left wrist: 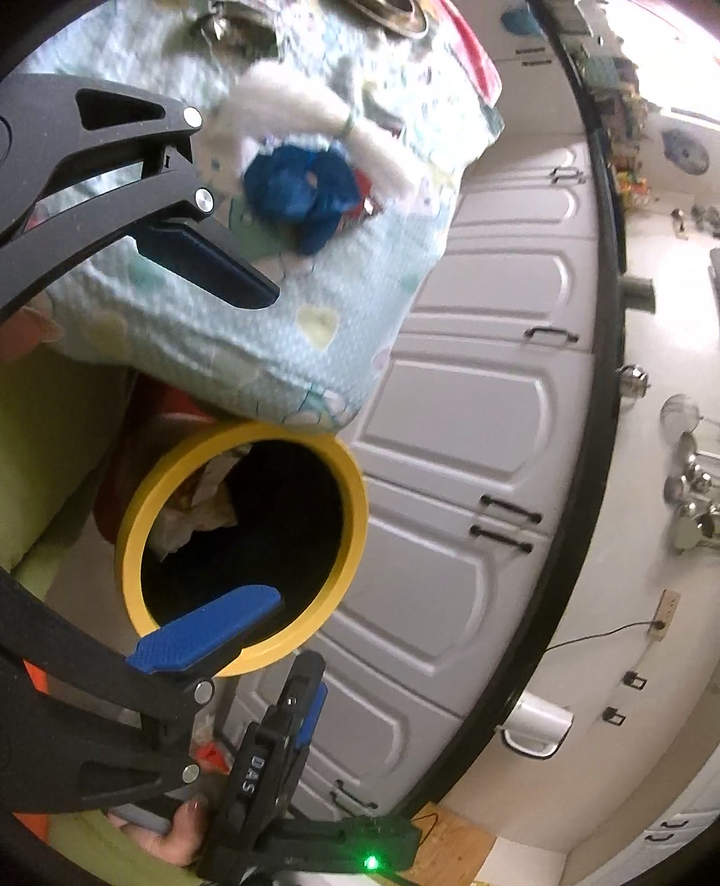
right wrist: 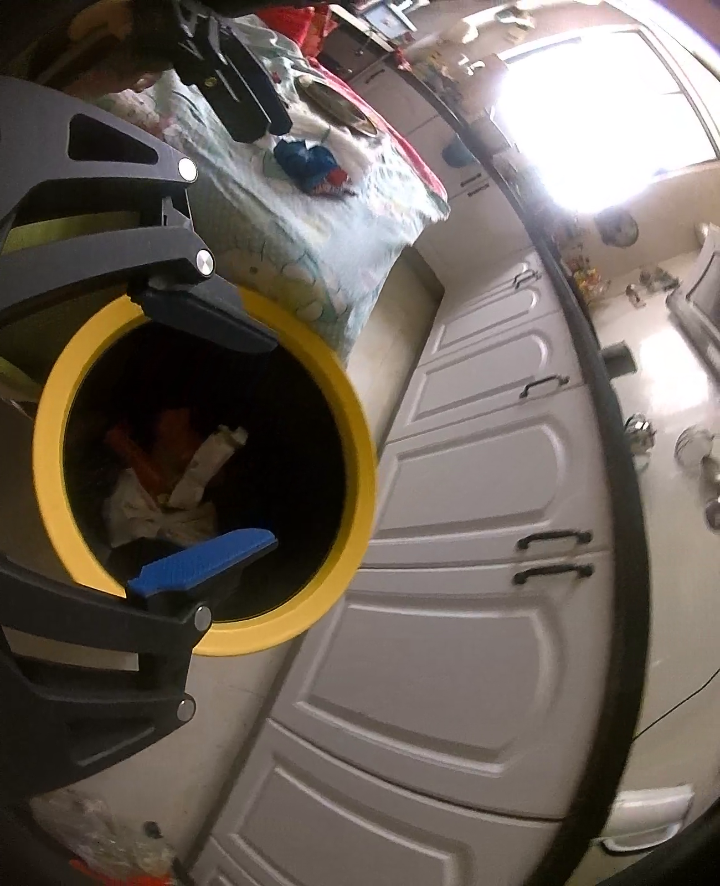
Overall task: Collect trash
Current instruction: 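Move both tools back over the table toward the white mesh bundle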
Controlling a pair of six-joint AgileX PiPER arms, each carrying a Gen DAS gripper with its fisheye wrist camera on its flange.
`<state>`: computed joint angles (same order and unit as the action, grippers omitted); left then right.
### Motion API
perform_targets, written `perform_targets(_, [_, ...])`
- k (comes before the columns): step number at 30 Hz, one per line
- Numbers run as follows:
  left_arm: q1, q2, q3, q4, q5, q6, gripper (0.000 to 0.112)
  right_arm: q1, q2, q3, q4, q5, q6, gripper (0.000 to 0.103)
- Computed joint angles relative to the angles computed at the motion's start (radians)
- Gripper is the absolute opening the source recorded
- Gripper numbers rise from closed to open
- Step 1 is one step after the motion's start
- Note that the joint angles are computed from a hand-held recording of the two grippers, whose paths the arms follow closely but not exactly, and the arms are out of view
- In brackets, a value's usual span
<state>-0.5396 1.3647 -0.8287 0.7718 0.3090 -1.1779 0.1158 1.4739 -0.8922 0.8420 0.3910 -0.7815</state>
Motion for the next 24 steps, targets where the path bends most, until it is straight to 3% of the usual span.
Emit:
perform_targets(15, [0.030, -0.192, 0.095, 0.180, 0.118, -0.155, 0.092, 0.210, -0.104, 0.006, -0.209, -0.113, 0.164, 0.075])
perform_targets(24, [0.102, -0.285, 0.134, 0.190, 0.150, -0.155, 0.092, 0.323, -0.102, -0.046, -0.350, -0.107, 0.325, 0.076])
